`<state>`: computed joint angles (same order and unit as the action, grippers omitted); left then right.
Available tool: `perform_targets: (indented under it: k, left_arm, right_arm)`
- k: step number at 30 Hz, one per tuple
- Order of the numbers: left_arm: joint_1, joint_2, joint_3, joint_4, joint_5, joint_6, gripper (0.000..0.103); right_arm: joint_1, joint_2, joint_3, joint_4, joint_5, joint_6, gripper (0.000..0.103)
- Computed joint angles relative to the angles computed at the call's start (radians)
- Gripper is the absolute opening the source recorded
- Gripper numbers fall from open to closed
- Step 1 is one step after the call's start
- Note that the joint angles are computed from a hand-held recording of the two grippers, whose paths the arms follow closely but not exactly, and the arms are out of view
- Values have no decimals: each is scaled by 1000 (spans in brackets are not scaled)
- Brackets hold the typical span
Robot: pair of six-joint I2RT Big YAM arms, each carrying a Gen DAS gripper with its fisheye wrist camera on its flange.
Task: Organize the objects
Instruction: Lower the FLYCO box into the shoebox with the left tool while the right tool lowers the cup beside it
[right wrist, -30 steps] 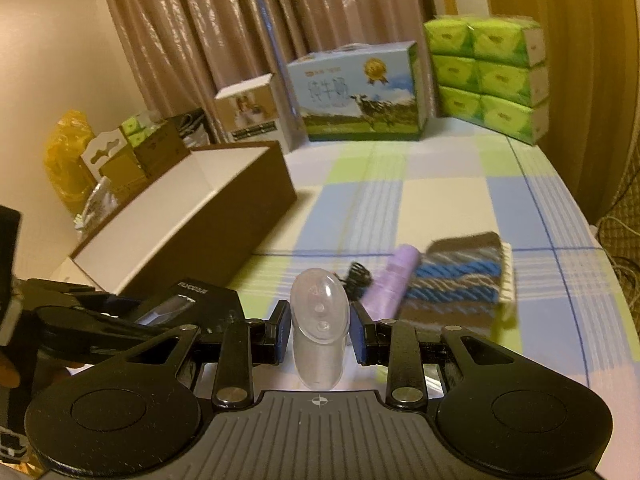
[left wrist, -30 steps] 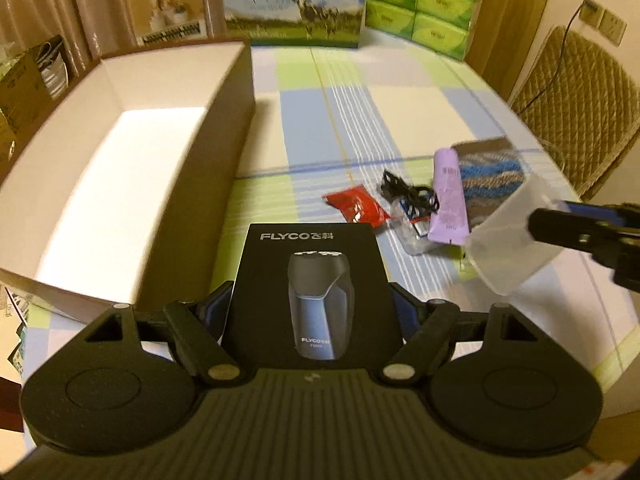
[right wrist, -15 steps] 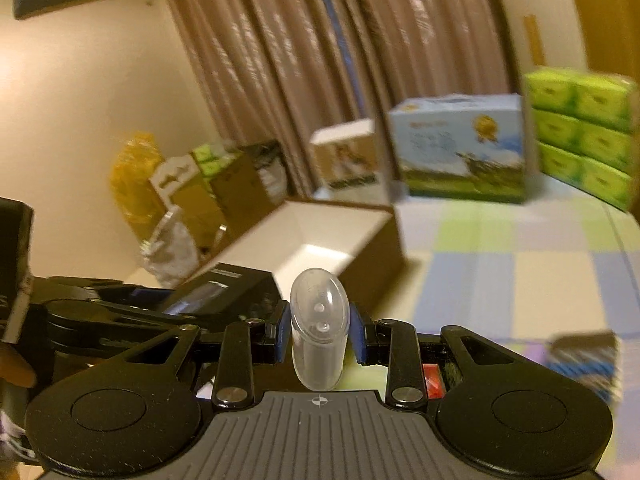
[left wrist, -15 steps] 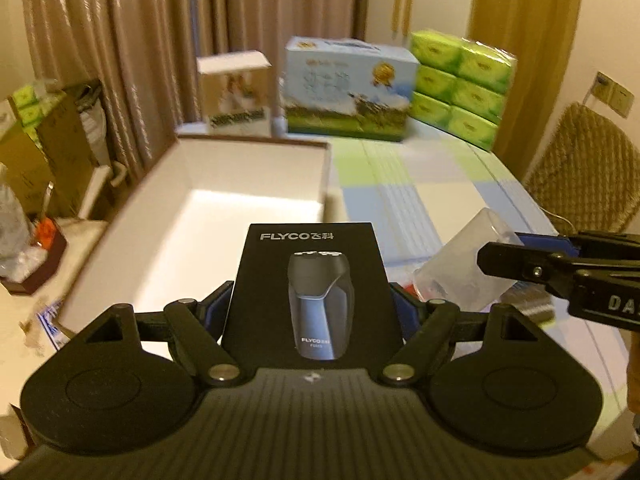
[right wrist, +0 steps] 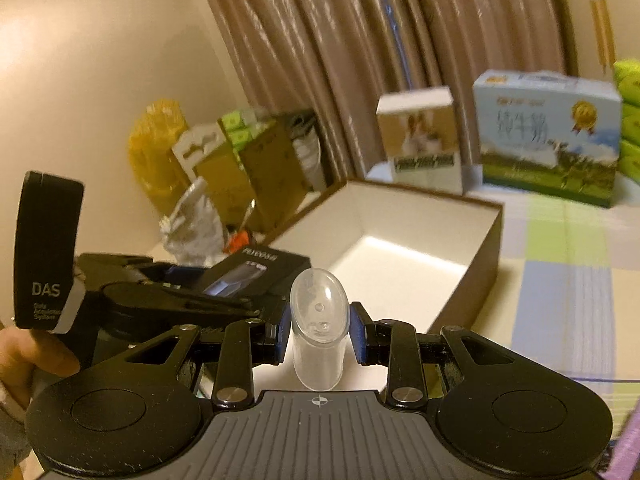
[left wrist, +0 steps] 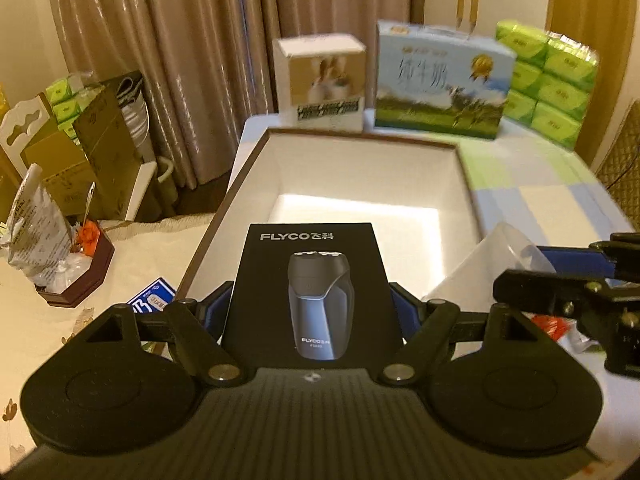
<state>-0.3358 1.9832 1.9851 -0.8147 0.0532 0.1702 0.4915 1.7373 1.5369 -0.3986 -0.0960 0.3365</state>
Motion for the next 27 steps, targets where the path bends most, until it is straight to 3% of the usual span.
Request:
perform_targets:
  k: [11,17,19,21,27]
  left_arm:
    - [35,128,95,-109,53,86,77]
    - [49,107,78,-97,69,98,76]
    - [54,101,78,-105,73,94,77]
    - [58,88,70,-116,74,95,82]
    - [65,47,41,-164,62,88,83]
  right_arm:
    - [14,116,108,-148,15,-17,28]
    - [22,138,128,-161,42,-35,28]
    - [26,132,115,-136,50,-36,32]
    - [33,126,109,-129,69,-40,54]
    - [53,81,67,-123,98,-68,61]
